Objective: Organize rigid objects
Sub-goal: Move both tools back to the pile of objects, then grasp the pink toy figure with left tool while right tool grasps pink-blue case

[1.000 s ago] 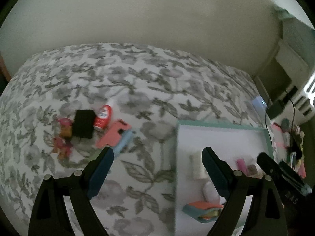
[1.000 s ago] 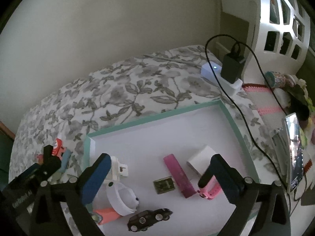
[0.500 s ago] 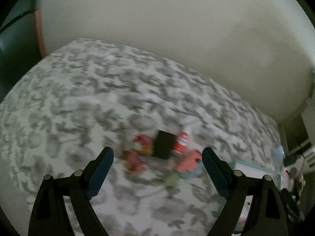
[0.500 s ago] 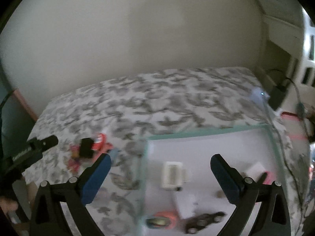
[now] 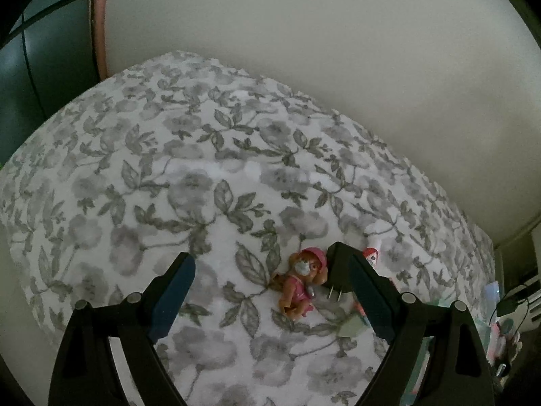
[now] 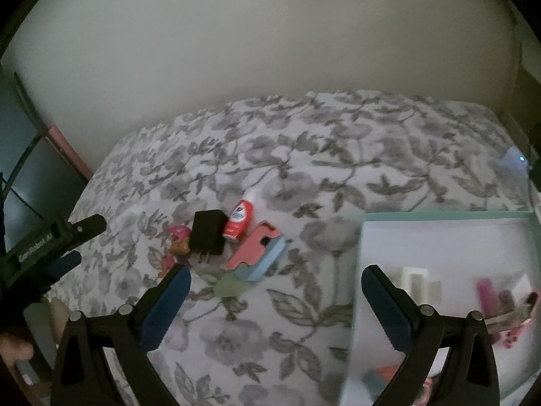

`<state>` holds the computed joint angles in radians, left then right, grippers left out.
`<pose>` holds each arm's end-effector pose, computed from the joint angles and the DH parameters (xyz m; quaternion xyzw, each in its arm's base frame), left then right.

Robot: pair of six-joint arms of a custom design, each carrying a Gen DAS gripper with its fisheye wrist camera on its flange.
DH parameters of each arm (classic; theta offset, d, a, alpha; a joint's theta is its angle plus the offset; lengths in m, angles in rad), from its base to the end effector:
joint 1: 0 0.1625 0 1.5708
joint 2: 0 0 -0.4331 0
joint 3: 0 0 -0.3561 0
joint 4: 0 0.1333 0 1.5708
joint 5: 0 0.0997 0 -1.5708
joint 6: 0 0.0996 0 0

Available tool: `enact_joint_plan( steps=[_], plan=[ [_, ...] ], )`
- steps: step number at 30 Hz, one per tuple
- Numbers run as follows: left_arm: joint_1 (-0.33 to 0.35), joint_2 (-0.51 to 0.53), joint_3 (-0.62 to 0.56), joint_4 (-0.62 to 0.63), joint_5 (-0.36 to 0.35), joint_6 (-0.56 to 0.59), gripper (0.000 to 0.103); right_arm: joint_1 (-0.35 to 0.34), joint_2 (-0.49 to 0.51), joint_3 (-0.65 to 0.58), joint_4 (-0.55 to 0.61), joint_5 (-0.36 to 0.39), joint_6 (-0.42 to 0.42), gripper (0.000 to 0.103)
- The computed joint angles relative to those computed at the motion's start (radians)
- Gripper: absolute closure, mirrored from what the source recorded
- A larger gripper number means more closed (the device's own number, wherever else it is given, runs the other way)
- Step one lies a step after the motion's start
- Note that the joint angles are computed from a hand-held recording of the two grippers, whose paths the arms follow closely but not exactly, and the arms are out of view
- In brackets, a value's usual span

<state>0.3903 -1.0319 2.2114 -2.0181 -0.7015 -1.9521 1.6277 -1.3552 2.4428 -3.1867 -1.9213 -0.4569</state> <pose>-0.2803 -0.3417 0.0906 -0.1790 0.8414 -0.3917 0.3265 0.1212 -0.3851 0.2397 0.1975 -0.9309 0.2185 0.2160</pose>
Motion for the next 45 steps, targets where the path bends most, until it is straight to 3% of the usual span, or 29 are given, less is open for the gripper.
enact_joint_plan(
  steps=[9, 17, 25, 37, 40, 42, 45],
  plan=[
    [0.122, 0.080, 0.038, -0.298, -0.085, 0.215, 0.012, -0.005, 0.158, -0.038, -0.036, -0.080, -0.039, 0.001],
    [0.179, 0.117, 0.027, -0.388, -0.131, 0.338, 0.012, -0.017, 0.236, -0.089, -0.023, -0.103, -0.062, 0.001],
    [0.222, 0.140, -0.012, -0.325, -0.185, 0.384, 0.012, -0.006, 0.312, -0.130, -0.015, -0.123, -0.118, 0.001],
    [0.269, 0.177, -0.058, -0.282, -0.193, 0.405, 0.012, 0.003, 0.402, -0.140, -0.150, -0.183, -0.236, 0.001],
    [0.275, 0.189, -0.075, -0.259, -0.188, 0.417, 0.017, 0.007, 0.412, -0.142, -0.165, -0.192, -0.248, 0.001],
    [0.272, 0.193, -0.087, -0.229, -0.187, 0.408, 0.028, 0.011, 0.415, -0.143, -0.171, -0.197, -0.258, 0.001],
    [0.268, 0.193, -0.096, -0.204, -0.188, 0.404, 0.035, 0.009, 0.416, -0.143, -0.173, -0.194, -0.268, 0.001]
  ],
)
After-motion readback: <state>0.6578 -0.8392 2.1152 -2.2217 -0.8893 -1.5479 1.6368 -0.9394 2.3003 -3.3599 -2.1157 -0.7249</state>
